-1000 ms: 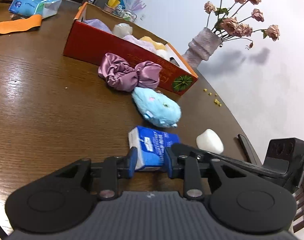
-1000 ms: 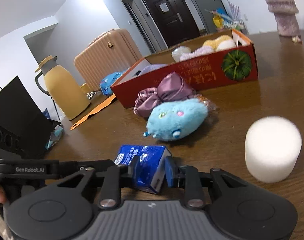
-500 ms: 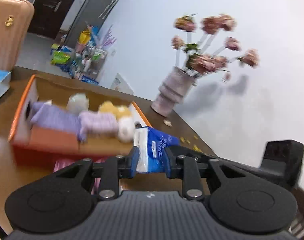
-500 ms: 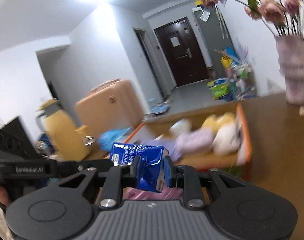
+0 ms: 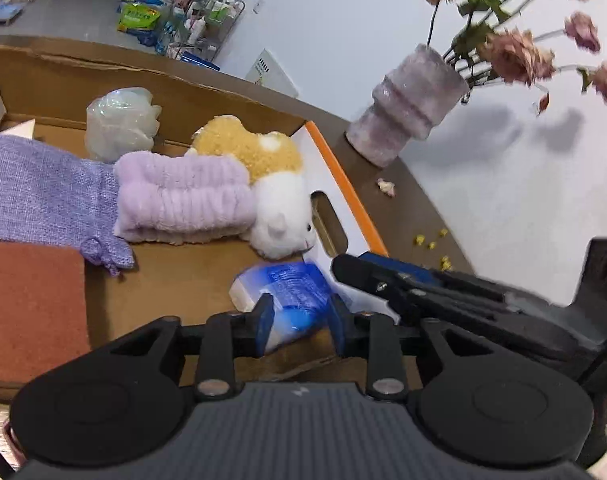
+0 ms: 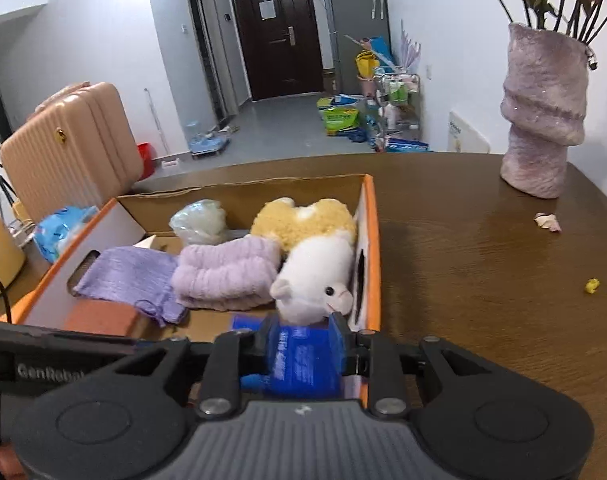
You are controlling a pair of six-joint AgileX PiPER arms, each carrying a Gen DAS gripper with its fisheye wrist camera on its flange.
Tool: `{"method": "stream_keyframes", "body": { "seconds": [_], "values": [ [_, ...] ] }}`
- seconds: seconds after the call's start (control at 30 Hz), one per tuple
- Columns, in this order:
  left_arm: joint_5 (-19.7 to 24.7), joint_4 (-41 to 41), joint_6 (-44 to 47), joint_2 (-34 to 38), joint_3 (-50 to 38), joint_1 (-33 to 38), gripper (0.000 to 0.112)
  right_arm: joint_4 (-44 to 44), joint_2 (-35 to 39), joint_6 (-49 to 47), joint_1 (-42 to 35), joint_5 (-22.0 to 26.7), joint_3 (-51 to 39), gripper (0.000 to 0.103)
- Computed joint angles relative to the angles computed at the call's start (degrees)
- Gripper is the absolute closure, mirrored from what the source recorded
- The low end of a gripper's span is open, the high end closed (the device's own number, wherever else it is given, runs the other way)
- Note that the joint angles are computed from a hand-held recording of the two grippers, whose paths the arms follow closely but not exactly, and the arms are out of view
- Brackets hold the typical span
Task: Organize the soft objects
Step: 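Lower the tissue pack into the box and open both grippers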
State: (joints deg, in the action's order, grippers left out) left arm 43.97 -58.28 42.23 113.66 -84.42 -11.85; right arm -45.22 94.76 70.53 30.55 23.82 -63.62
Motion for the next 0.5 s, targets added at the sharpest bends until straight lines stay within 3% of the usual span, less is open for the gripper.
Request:
{"method": "stream_keyframes", "body": {
  "seconds": [0.17,0.27,0.3,0.37,0.5],
  "values": [
    [-1.3,-0.2,5.7,-9.8,7.8,2.5,0.072,-6.7,-5.1,4.4,3.1,3.7,1.6,0.073],
    [-3.8,4.8,5.6,-19.4,13.8,5.2,0.069,-7.8,-9.1,4.1,5.4,6.3,1.8,0.065],
    [-4.4,5.6,6.3,-22.6,15.9,6.1,0.066,-7.9,-10.5,3.9,6.5,7.4,1.9,0.063],
    [-5.7,4.5,10.8,-29.7,21.7,9.5,0.043,-9.0,-12.7,4.2,9.1,9.6,2.1,0.059],
    [-12.5,5.2,16.3,-43.4,33.3,13.5,0.031,-14.2,-15.4,8.3,16.5,14.1,3.1,0.048]
  ]
}}
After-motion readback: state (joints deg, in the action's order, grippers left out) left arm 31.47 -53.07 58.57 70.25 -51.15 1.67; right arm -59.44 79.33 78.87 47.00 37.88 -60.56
